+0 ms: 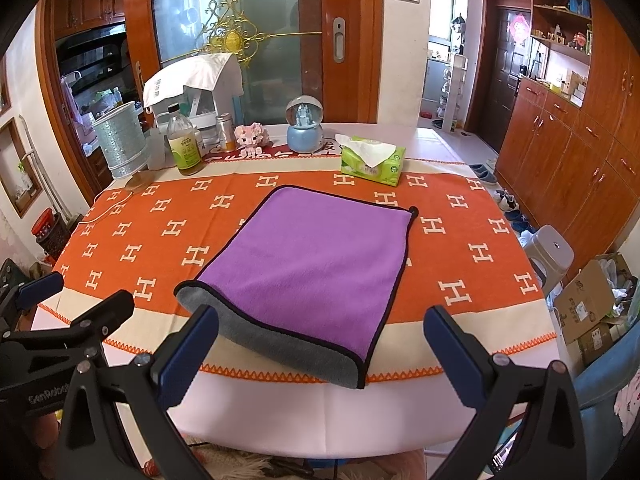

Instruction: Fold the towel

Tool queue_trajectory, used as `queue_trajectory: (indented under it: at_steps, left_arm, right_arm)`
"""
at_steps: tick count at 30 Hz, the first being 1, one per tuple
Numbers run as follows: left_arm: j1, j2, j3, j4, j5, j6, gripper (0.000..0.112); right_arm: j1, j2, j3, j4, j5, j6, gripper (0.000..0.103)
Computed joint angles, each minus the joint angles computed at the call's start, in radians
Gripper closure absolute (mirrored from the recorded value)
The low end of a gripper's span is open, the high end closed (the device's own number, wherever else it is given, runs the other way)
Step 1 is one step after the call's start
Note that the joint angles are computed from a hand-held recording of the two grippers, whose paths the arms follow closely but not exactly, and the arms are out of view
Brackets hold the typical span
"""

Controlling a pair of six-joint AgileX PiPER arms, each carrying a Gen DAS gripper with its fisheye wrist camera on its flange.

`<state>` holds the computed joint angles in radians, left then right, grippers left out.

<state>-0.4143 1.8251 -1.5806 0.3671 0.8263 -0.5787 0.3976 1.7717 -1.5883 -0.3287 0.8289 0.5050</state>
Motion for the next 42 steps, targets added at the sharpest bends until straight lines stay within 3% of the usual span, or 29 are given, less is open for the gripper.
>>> queue_trajectory:
  at_steps: [10, 19, 28, 33, 38, 42]
  left_arm:
    - [0.037, 0.053, -0.060, -0.062, -0.013, 0.091, 0.010]
    - [0.049, 0.088, -0.088, -0.025, -0.045, 0.131, 0.010]
    - [0.088, 0.147, -0.155, 0.036, -0.086, 0.173, 0.010]
    - [0.150, 0.255, -0.304, -0.087, -0.018, 0.344, 0.010]
    - [0.192, 0.289, -0.298, -0.152, -0.092, 0.450, 0.010]
    - [0.234, 0.313, -0.271, -0.331, -0.160, 0.674, 0.017]
  right_arm:
    - [-0.011, 0.030, -0.032, 0.017, 0.011, -0.002, 0.000]
    - [-0.034, 0.047, -0.045, -0.004, 0.002, 0.038, 0.000]
    - [-0.075, 0.036, 0.016, -0.086, -0.108, 0.109, 0.001]
    - [-0.084, 0.055, 0.028, -0.143, -0.122, 0.107, 0.001]
    - [-0.126, 0.078, 0.069, -0.062, -0.163, 0.043, 0.003]
    - [-0.160, 0.113, 0.106, 0.046, -0.190, -0.061, 0.014]
